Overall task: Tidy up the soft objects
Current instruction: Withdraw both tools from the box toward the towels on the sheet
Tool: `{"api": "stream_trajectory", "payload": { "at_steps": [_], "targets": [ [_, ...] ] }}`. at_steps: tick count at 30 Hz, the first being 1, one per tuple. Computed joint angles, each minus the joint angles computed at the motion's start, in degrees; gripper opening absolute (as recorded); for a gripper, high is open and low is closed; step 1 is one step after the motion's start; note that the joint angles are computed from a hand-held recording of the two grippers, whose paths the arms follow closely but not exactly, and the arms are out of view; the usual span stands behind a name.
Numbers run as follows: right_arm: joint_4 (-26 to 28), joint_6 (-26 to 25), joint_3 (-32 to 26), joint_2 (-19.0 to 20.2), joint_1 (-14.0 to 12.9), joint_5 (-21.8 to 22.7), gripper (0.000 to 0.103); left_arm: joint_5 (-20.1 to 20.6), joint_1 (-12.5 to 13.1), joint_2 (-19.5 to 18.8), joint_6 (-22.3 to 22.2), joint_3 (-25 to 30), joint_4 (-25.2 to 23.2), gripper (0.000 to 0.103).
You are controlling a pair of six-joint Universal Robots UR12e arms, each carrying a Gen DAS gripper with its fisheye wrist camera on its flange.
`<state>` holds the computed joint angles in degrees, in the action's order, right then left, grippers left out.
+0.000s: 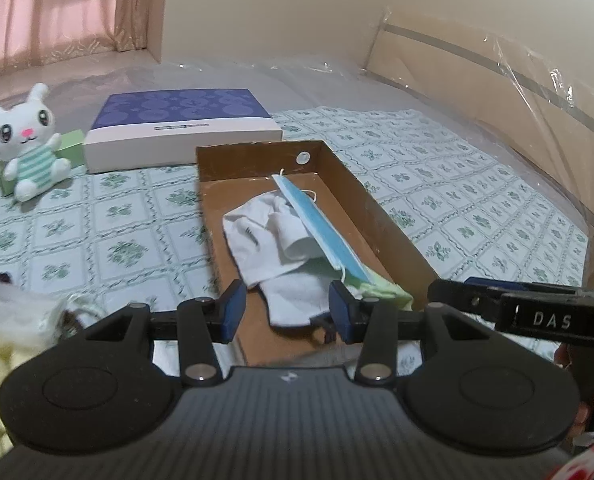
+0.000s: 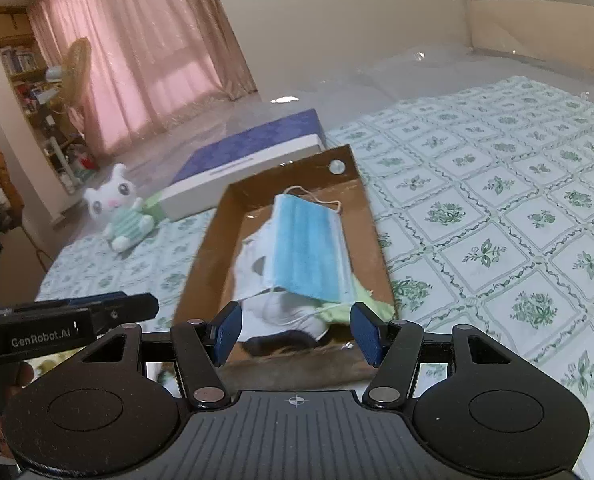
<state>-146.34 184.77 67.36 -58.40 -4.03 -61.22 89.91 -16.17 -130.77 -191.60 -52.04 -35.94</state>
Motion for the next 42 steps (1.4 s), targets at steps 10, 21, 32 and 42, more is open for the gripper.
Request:
{"api": "stream_trajectory", "payload": {
  "at_steps": [10,21,32,42],
  "targets": [
    [-0.3,-1.1,5.9,-5.0,0.0,2.3,0.06,2.2,-0.3,8.1,-2.8,-11.6,3.4,0.041],
    [1.8,-5.3,10.7,-8.8,0.7,6.5,0.06,4.7,-0.6,14.8,-4.6,-21.0,6.3,0.041],
    [8.1,-11.9,11.8,-9.7,2.9,9.2,0.06,8.9,0.0,19.4,-8.5,-27.9,5.3,0.042],
    [12.3,-16.2,11.1,-9.1,4.9,8.8,0.06,11.3,0.8,21.3,-11.2,-31.3,4.9,0.042]
  ]
}}
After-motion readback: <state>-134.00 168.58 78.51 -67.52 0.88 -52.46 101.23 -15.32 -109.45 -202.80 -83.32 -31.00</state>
